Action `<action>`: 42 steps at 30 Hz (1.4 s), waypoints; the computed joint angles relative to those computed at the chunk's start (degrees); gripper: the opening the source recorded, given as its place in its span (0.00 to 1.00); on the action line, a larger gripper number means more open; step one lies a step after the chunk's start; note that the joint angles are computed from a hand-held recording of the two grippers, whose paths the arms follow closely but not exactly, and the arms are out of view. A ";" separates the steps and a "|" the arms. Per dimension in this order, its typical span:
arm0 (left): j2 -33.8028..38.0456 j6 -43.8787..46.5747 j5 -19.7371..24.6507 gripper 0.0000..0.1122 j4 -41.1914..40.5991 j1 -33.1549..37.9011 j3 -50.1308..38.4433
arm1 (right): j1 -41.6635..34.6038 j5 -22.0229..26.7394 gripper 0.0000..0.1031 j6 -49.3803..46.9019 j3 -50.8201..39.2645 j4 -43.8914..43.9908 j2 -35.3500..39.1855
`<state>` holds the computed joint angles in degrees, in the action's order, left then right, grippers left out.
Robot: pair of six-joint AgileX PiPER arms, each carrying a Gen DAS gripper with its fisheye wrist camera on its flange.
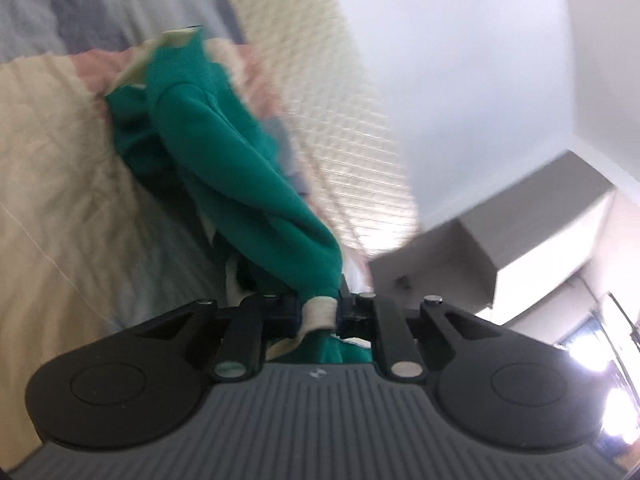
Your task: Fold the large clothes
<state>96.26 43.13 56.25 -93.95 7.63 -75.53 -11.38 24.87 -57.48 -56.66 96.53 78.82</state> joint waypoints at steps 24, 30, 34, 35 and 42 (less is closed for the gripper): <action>-14.82 -24.37 1.31 0.53 27.19 0.47 12.83 | -0.98 5.96 0.42 44.21 13.34 -40.60 -18.65; -10.60 -23.01 0.96 0.49 26.26 -0.69 13.32 | -2.37 8.41 0.40 34.06 15.92 -28.73 -17.44; -11.87 -21.94 -1.63 0.16 25.24 -1.44 14.83 | -0.77 7.80 0.13 29.73 15.16 -26.58 -16.36; -12.96 -21.05 -2.38 0.14 24.84 -1.44 15.23 | 0.29 6.32 0.10 29.30 15.26 -27.26 -16.95; -24.72 -15.58 0.85 0.11 15.56 3.40 15.28 | 4.06 0.75 0.07 23.74 12.84 -27.07 -26.27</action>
<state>71.54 27.55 57.09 -78.39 11.03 -60.25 -7.32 25.63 -33.75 -43.82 69.46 52.55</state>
